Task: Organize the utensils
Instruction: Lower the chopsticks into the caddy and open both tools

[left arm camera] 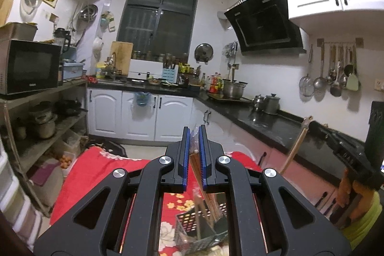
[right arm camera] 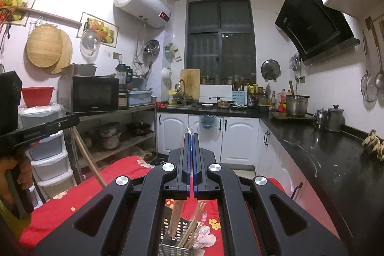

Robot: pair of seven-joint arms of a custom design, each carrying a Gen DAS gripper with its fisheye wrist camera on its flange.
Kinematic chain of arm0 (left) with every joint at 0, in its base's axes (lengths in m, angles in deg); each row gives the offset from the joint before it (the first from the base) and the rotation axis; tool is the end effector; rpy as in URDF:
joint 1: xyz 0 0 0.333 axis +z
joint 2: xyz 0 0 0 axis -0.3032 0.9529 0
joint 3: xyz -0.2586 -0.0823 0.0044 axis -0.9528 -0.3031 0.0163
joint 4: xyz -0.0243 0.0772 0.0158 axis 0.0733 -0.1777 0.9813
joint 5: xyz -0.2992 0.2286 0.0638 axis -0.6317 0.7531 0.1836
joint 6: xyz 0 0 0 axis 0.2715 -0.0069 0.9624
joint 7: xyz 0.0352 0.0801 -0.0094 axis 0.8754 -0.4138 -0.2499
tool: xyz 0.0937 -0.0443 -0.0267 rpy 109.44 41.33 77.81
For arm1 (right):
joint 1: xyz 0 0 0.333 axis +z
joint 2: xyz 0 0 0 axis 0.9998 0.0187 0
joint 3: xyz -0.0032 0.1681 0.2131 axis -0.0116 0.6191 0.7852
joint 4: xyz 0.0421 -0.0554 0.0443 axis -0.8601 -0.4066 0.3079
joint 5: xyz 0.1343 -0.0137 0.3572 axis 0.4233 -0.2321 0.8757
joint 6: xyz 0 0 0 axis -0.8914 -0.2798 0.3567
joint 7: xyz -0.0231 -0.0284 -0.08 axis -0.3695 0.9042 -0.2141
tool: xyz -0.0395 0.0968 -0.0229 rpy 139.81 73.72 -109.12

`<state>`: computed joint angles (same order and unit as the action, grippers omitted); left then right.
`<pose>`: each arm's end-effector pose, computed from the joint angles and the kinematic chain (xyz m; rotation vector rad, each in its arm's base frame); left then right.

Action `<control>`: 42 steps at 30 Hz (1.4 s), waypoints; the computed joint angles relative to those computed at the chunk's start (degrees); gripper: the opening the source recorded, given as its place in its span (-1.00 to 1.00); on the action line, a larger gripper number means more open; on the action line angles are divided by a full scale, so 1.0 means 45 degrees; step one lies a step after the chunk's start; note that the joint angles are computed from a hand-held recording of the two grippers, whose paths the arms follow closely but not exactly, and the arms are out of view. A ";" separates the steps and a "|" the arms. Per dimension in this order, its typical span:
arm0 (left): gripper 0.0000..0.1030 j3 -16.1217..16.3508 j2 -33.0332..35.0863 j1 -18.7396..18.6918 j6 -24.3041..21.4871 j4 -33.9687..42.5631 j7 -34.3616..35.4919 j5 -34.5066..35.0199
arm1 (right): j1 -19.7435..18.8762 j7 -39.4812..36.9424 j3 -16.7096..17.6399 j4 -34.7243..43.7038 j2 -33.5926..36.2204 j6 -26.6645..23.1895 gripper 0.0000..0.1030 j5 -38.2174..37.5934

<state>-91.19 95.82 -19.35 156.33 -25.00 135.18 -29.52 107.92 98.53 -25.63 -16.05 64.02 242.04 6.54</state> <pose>0.6027 -0.1167 0.6803 -1.2981 1.4544 -1.3805 0.6348 0.2583 0.6454 -1.4429 0.9219 -0.9108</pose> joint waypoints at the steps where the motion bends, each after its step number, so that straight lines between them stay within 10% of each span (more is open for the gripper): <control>1: -0.91 0.0391 0.0080 -0.0289 0.0056 -0.0015 -0.0540 0.0637 | 0.0064 0.0044 -0.0094 0.0000 -0.0005 0.0005 -0.97 0.0010; 12: -0.91 0.1797 0.0894 -0.1319 0.0139 0.0135 -0.3370 0.3873 | 0.0744 0.1058 -0.1327 0.1332 0.1315 -0.0340 -0.97 -0.0054; 42: -0.90 -0.0037 0.1365 -0.0089 -0.1263 -0.0478 -0.1518 0.2048 | 0.0788 0.1875 -0.1067 0.0693 0.1897 -0.1689 -0.85 -0.0484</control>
<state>-91.36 101.97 -19.75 150.65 -27.15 128.35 -20.30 111.46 106.97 -30.43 -12.92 72.56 234.44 4.36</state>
